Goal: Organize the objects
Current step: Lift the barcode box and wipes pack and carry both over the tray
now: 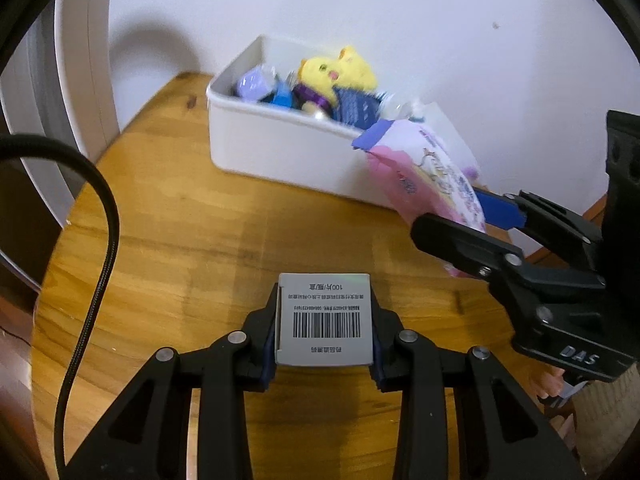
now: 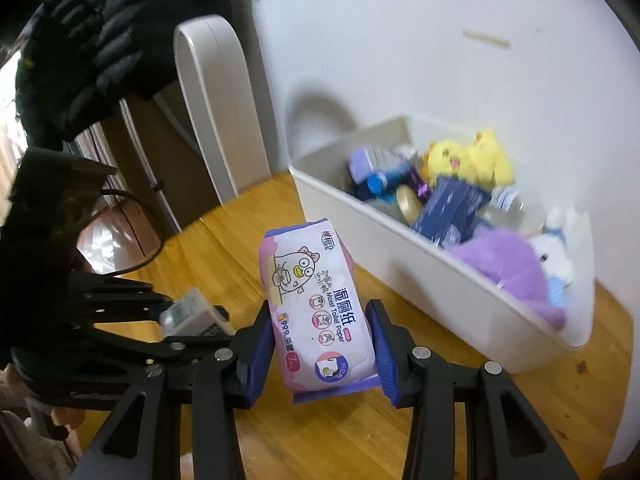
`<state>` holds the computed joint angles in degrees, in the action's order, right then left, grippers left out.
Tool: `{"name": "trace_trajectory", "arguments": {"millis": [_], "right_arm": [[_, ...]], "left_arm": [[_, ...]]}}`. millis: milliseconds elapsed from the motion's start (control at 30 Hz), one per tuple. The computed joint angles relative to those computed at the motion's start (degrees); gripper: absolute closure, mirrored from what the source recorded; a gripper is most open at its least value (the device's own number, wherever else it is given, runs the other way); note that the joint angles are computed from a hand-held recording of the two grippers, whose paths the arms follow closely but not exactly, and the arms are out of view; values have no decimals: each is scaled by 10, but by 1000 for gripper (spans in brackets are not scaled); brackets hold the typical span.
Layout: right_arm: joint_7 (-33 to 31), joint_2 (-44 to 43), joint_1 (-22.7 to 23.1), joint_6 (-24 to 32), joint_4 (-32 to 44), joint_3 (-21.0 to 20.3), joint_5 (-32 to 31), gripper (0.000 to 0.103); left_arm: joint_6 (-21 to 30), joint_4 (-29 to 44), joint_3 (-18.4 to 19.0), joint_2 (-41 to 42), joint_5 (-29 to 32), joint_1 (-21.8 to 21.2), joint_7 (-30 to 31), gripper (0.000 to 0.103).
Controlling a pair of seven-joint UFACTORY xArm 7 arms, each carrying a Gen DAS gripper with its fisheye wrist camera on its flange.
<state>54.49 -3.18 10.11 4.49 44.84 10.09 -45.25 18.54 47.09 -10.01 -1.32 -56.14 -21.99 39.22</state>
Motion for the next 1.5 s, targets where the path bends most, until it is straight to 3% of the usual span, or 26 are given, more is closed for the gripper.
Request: {"name": "trace_trajectory", "arguments": {"millis": [333, 767, 1000, 1167, 1300, 1500], "right_arm": [[9, -110, -34, 55, -8, 70, -11, 58], [-77, -187, -79, 125, 36, 98, 56, 58], [-118, -170, -93, 156, 89, 89, 60, 57], [-136, -131, -100, 186, 150, 70, 57, 57], [-122, -87, -101, 225, 206, 50, 33, 57], [-47, -13, -91, 290, 275, 11, -11, 57]], "left_arm": [[21, 18, 25, -68, 79, -7, -17, 65], [57, 168, 25, -46, 230, -6, -63, 65], [60, 278, 3, 19, 361, 6, -139, 65], [100, 396, 2, 103, 463, 5, -231, 65], [123, 481, 18, 173, 561, -16, -310, 65], [214, 651, 38, 307, 607, -36, -373, 65]]}}
